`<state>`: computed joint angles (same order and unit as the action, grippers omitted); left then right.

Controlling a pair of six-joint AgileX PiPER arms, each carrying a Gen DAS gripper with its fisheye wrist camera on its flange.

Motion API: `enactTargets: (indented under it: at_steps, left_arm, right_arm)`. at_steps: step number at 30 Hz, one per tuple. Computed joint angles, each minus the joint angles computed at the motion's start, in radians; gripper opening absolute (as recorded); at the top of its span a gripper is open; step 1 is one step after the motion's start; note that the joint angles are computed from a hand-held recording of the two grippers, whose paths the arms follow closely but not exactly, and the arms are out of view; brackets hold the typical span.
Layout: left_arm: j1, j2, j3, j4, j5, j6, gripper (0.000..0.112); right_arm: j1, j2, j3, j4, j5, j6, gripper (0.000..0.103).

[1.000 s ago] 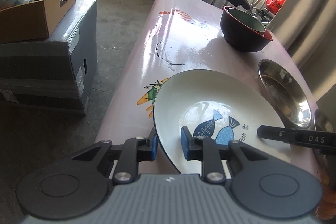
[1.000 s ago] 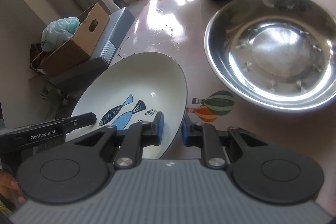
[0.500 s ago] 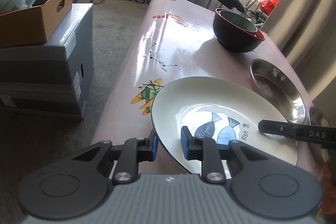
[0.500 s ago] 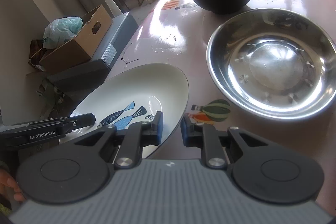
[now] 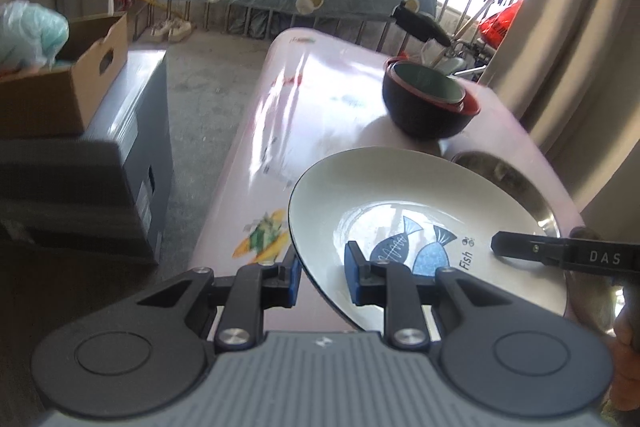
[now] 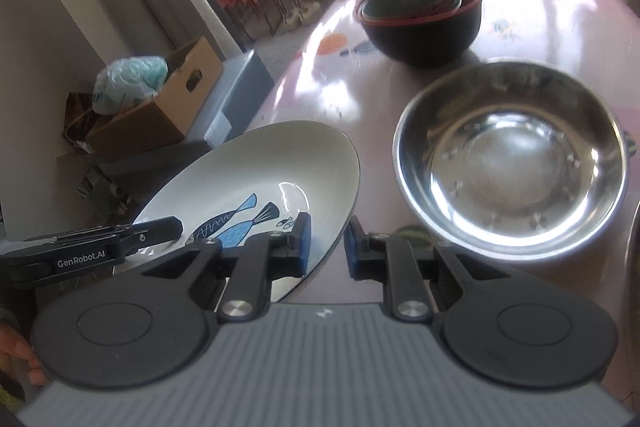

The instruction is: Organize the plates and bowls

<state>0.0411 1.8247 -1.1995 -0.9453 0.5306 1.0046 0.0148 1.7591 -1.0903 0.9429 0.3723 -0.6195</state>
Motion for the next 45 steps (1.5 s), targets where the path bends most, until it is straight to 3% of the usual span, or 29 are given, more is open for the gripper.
enactTargets:
  at_steps: [8, 22, 30, 45]
  left_arm:
    - [-0.123, 0.049, -0.134, 0.064, 0.010, -0.092, 0.024]
    - [-0.326, 0.315, -0.458, 0.254, 0.099, -0.380, 0.024]
    - [-0.356, 0.416, -0.610, 0.383, 0.161, -0.536, 0.024]
    - [-0.400, 0.550, -0.886, 0.580, 0.304, -0.754, 0.023]
  right_arm:
    - [-0.108, -0.059, 0.002, 0.042, 0.025, -0.041, 0.017]
    - [-0.381, -0.031, 0.010, -0.031, 0.106, -0.044, 0.017]
    - [-0.425, 0.076, -0.047, -0.018, 0.138, -0.068, 0.018]
    - [-0.435, 0.193, -0.191, -0.088, 0.186, 0.053, 0.018]
